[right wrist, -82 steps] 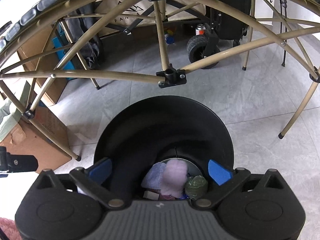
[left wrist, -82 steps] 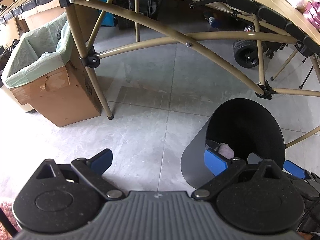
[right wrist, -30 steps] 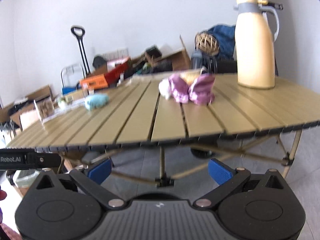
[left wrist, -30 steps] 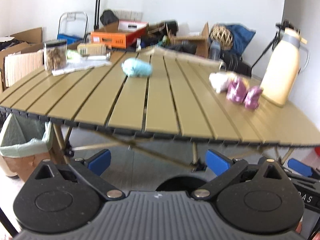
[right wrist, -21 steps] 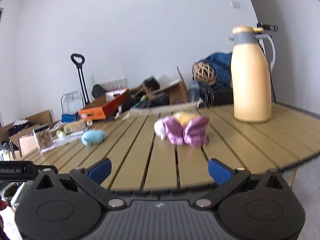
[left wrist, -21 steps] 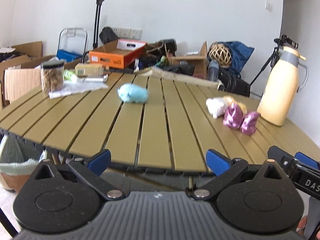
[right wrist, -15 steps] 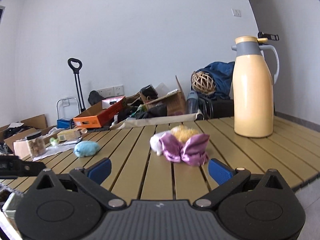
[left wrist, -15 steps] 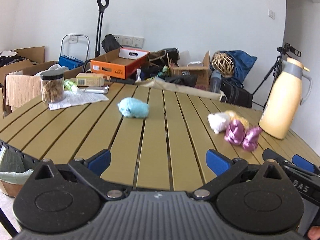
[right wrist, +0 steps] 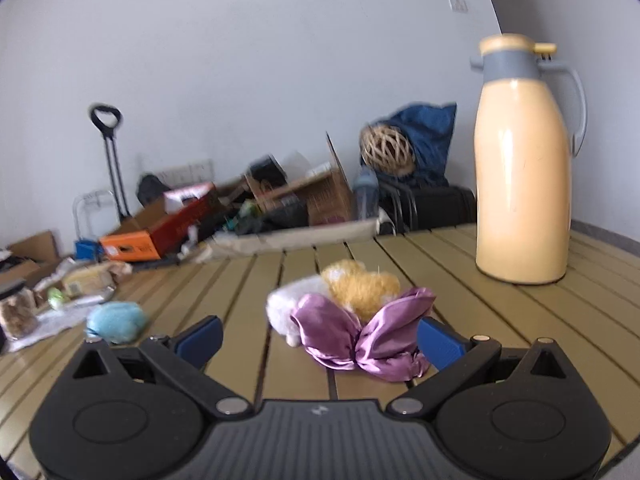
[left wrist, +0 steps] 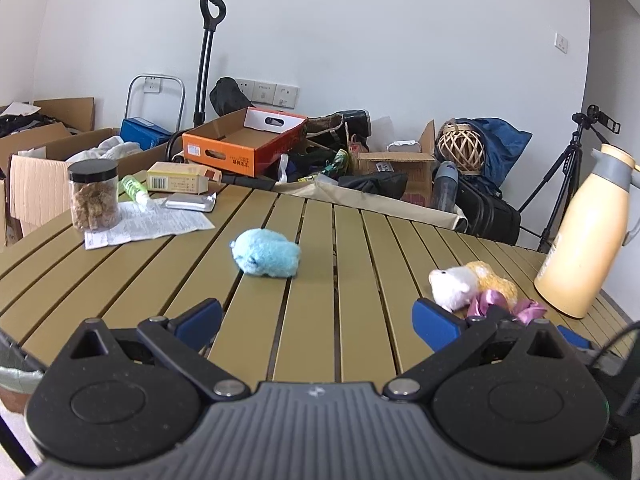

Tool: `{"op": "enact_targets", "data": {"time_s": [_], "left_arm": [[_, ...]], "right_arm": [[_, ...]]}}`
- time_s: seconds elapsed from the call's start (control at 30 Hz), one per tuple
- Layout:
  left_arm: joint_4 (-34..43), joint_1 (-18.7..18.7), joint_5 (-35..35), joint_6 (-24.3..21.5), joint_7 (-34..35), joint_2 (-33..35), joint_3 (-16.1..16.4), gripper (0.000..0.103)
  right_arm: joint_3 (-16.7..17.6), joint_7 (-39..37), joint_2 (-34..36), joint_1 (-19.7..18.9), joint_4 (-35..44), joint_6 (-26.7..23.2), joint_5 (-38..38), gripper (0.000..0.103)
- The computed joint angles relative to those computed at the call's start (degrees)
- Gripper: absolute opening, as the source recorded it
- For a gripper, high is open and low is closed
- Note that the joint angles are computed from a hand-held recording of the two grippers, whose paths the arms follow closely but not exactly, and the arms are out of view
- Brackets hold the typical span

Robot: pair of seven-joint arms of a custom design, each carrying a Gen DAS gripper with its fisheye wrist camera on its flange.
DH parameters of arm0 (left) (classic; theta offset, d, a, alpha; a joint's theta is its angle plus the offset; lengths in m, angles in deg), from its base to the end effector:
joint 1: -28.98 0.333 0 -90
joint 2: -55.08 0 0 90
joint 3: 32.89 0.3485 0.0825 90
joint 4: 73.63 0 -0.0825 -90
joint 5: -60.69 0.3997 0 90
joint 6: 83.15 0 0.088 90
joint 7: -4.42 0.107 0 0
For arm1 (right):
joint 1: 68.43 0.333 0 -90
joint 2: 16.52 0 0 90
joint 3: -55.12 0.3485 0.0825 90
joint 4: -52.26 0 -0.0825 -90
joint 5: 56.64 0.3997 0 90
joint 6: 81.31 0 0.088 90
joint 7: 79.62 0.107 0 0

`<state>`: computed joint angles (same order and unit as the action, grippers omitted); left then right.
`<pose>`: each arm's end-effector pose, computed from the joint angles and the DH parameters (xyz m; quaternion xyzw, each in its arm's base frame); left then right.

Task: Collect trash
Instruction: 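Grasp the purple satin-bow plush with the right tool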

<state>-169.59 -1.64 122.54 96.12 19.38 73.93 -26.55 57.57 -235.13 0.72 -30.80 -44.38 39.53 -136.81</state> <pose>0.6043 -0.3688 0.5335 -0.5290 0.6569 -0.4735 0.2539 0.5650 0.4108 0.4945 -0.3962 0.7205 -0.4539 0.3434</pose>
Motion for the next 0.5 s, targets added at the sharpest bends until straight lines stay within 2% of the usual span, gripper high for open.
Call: {"op": "enact_targets", "data": {"time_s": [0.07,0.17,0.27,0.4,0.5], "left_arm": [[1.91,0.86,-1.77,-1.42,2.39,1.39,-1.24,0.103],[4.86,3.25,-8.02,-3.94,9.43,3.81,-4.5,0.103],[7.3,5.05,-15.27,-6.49,16.32,5.89,-7.02,0.103],[8.01,4.55,-20.57,-7.65,20.33,6.99,-6.49,0.103],[8.07,2.94,-21.69,-7.48,21.81,7.31,-4.72,0.103]], "right_arm": [[-0.21,-2.31,1.99,-0.56,2.66,-0.89,2.75,0.103],[-1.19,-4.67,3.93,-1.19,5.5,-0.82,6.72,0.103],[-2.13,-6.41,4.65,-2.5,6.43,2.88,10.59,0.103],[-3.61,-4.64,4.74,-2.52,6.63,3.56,12.38,0.103],[-3.95,-5.66,5.14,-3.15,7.24,3.63,15.77,0.103]]}}
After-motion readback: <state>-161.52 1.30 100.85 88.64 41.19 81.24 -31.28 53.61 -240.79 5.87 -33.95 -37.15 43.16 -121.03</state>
